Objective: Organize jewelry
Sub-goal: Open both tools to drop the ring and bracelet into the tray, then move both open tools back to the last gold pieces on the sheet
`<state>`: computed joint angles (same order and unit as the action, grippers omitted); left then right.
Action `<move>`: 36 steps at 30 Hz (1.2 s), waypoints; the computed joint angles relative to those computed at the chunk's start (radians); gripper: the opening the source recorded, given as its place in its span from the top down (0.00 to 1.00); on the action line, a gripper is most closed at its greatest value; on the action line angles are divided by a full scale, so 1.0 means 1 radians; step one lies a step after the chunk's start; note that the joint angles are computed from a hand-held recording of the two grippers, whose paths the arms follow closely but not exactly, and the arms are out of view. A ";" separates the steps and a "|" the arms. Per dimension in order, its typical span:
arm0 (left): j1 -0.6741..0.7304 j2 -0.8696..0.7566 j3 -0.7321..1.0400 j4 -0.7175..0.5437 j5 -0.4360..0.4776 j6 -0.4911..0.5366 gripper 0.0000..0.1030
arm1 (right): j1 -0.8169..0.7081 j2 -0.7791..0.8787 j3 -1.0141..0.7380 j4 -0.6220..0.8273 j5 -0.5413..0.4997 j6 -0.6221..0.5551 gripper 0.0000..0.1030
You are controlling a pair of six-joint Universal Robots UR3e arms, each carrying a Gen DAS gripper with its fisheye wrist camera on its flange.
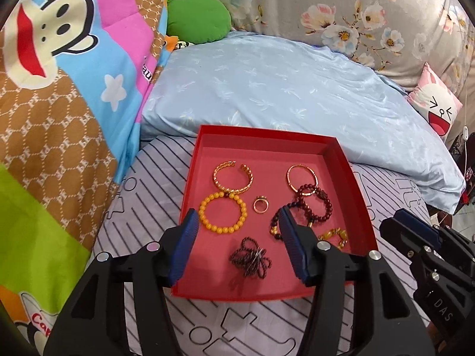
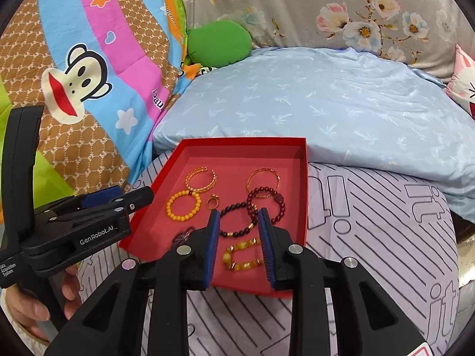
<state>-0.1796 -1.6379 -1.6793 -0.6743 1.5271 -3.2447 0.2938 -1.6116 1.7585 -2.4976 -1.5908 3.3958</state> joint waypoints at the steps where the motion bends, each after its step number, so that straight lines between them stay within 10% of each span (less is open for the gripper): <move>1: -0.001 0.019 -0.020 0.002 0.004 -0.001 0.48 | 0.008 -0.020 0.017 0.004 -0.001 0.007 0.74; 36: -0.082 0.753 -0.713 -0.151 0.086 -0.071 0.48 | 0.324 -0.442 0.562 0.094 -0.167 0.304 0.74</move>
<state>-0.2620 -0.8847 -2.3926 -0.8254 1.6135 -3.3155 0.6174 -2.0534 2.3209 -2.4035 -1.7577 3.7001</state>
